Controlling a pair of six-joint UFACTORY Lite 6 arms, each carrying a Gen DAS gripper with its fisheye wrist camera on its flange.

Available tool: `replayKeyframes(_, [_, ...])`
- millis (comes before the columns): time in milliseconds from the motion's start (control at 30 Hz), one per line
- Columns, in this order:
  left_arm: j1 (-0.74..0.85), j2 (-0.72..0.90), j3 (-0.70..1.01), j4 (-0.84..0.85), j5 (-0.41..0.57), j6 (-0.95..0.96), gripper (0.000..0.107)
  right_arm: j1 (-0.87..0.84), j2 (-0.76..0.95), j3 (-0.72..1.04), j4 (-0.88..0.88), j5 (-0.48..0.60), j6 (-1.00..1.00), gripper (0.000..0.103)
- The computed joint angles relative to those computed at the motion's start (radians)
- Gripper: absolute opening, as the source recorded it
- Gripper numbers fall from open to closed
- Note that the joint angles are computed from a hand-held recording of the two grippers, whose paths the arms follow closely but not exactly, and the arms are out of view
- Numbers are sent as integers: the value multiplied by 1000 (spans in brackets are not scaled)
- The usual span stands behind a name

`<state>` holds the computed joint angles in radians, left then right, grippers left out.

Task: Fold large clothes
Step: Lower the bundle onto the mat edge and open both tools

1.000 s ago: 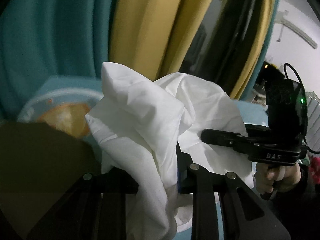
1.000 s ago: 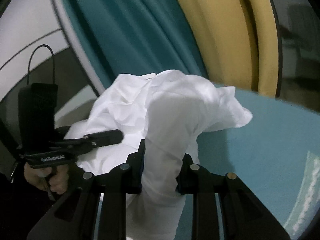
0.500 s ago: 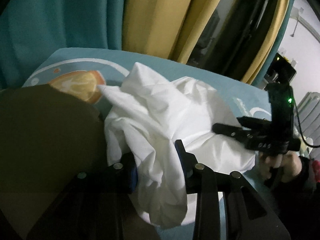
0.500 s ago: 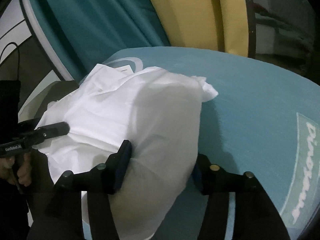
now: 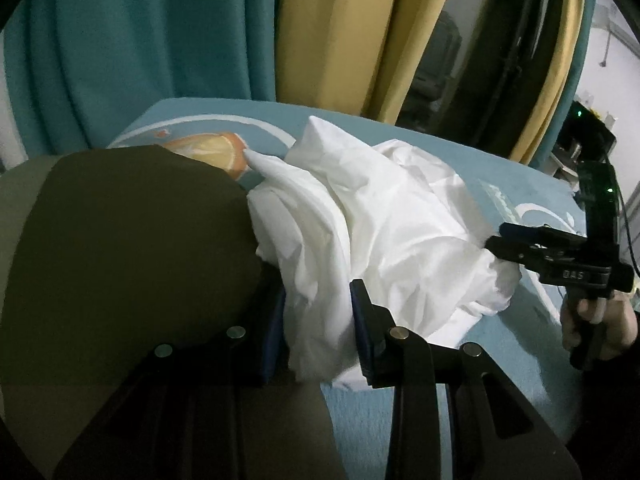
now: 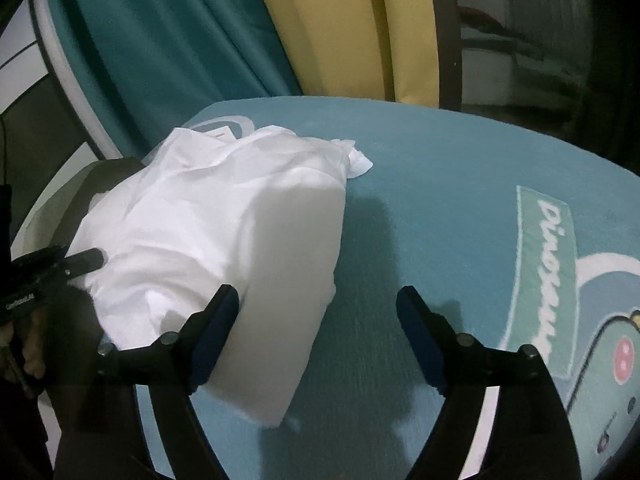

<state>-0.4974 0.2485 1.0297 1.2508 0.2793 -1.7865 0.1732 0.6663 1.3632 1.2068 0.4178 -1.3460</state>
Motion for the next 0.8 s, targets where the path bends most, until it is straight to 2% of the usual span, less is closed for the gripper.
replayKeyframes(333, [-127,-157,-179,235,157,-401,38,-41,-187,-231,108,5,-162,84])
replayKeyframes(533, [-247,-206,-204,243,265,-453,38,-79,-297,-363,171,20,-248,84])
replayKeyframes(800, [-370,-160,-189,285,300,-588,38,-177,-441,-526,205,47,-336,84])
